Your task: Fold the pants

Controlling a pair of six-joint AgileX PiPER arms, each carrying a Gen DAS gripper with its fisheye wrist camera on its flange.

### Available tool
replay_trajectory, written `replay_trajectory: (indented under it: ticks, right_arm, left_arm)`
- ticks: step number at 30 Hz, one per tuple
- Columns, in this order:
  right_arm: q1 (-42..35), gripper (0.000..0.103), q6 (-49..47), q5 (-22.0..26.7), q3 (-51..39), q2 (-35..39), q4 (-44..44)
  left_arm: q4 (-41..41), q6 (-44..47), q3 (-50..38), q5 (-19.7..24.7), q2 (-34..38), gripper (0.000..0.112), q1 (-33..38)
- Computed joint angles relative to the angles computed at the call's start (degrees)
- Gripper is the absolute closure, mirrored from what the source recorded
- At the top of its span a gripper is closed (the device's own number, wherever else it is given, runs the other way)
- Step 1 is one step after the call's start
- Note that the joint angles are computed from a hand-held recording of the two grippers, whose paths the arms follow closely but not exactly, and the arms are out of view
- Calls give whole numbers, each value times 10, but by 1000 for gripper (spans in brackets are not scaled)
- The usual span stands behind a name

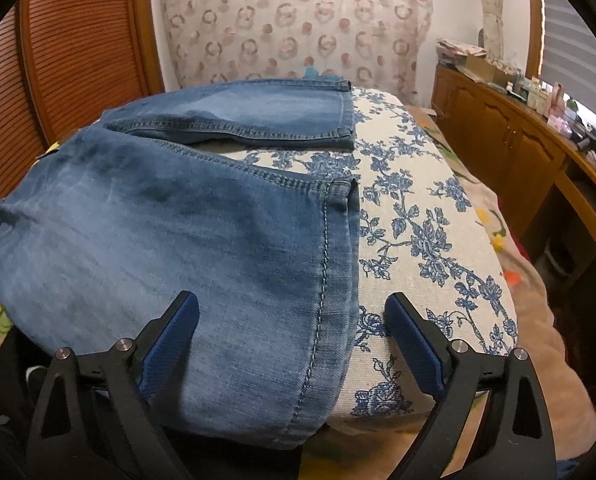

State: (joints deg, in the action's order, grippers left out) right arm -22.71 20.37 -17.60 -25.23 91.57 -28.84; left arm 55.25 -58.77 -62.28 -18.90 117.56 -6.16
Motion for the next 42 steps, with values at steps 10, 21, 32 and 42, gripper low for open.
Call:
replay_trajectory:
  ticks: [10, 21, 32, 42]
  right_arm:
    - [-7, 9, 26, 27, -12, -1, -49]
    - [-34, 62, 194, 19, -25, -9, -257]
    - [-48, 99, 384, -10, -46, -26, -473]
    - [-17, 99, 558, 16, -149, -72, -633]
  left_arm:
    - [109, -97, -40, -9, -31, 101, -4]
    - [171, -154, -116, -3, -21, 102, -46]
    - [288, -280, -219, -7, -2, 102, -56]
    - [381, -384, -303, 11, 17, 102, -59]
